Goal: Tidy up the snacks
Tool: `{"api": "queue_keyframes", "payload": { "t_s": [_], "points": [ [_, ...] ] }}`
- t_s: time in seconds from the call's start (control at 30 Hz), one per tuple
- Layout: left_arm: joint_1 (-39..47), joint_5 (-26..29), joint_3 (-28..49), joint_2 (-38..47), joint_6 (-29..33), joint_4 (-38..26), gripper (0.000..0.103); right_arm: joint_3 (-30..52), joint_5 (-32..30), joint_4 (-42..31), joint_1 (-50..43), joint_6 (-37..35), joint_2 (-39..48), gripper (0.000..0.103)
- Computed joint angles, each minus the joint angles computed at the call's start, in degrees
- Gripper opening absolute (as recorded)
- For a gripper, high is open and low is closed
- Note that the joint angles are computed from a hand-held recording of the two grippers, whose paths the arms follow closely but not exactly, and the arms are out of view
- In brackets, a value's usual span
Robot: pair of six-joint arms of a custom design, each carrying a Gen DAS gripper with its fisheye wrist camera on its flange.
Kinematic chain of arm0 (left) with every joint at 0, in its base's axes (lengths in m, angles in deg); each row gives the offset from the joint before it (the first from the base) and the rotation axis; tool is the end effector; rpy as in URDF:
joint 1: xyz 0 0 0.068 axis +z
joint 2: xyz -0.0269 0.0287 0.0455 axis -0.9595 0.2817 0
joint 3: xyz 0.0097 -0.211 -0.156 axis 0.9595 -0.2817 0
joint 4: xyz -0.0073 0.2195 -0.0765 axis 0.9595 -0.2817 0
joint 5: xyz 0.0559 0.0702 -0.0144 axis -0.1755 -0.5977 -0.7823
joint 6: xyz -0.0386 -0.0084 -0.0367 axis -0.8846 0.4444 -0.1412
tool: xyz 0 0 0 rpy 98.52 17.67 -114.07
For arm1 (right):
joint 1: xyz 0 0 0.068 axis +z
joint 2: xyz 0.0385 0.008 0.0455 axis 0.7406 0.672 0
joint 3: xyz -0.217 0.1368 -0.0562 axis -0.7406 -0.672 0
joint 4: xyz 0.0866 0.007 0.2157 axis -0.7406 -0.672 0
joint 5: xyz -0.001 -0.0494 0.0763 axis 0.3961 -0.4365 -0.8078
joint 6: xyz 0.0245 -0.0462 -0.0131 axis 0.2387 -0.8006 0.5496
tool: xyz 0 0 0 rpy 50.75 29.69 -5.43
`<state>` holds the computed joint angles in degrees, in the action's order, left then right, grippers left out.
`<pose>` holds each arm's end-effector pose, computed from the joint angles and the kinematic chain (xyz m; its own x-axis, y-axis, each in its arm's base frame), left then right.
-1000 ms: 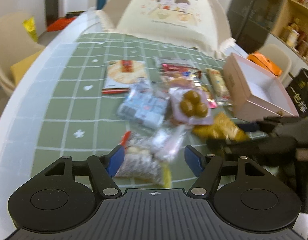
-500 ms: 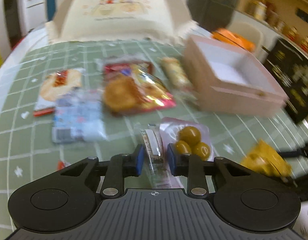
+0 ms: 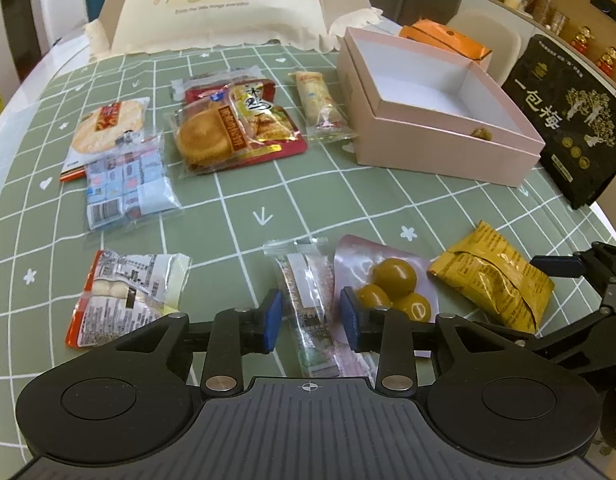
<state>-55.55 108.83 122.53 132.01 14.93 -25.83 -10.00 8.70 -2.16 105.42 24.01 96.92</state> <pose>0.2528 0.0629 0.1564 -0.6893 0.4516 -0.5665 0.6114 0.7821 -0.1205 0.1304 0.1726 0.1518 -0.8157 0.1547 -0.5574 0.1572 0.9866 0.0437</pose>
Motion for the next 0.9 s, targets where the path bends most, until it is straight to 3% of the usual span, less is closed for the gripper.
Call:
{"api": "queue_keyframes", "payload": {
  "t_s": [0.17, 0.5, 0.63, 0.7, 0.8, 0.9],
  "points": [
    [0.6, -0.3, 1.1, 1.5, -1.3, -0.4, 0.05, 0.1, 1.5, -0.8, 1.7, 2.9, 0.5, 0.103],
    [3.0, -1.3, 3.1, 3.2, -4.0, 1.3, 0.051, 2.2, 1.9, -3.3, 2.4, 6.9, 2.7, 0.103],
    [7.2, 3.4, 9.1, 5.3, -1.8, -5.4, 0.047, 2.7, 1.2, -3.6, 1.8, 5.7, 3.0, 0.103],
    [10.5, 5.5, 12.3, 6.6, -3.4, -4.3, 0.047, 3.2, -2.1, -4.3, 0.0, 2.6, 1.7, 0.101],
    [13.0, 4.5, 19.6, 12.5, -7.6, -3.1, 0.046, 5.6, -1.5, -7.1, 0.6, 2.7, -0.1, 0.096],
    [13.5, 4.1, 26.0, 18.6, -6.4, -5.6, 0.046, 9.5, -0.7, -5.9, 1.7, -0.9, -0.3, 0.096]
  ]
}}
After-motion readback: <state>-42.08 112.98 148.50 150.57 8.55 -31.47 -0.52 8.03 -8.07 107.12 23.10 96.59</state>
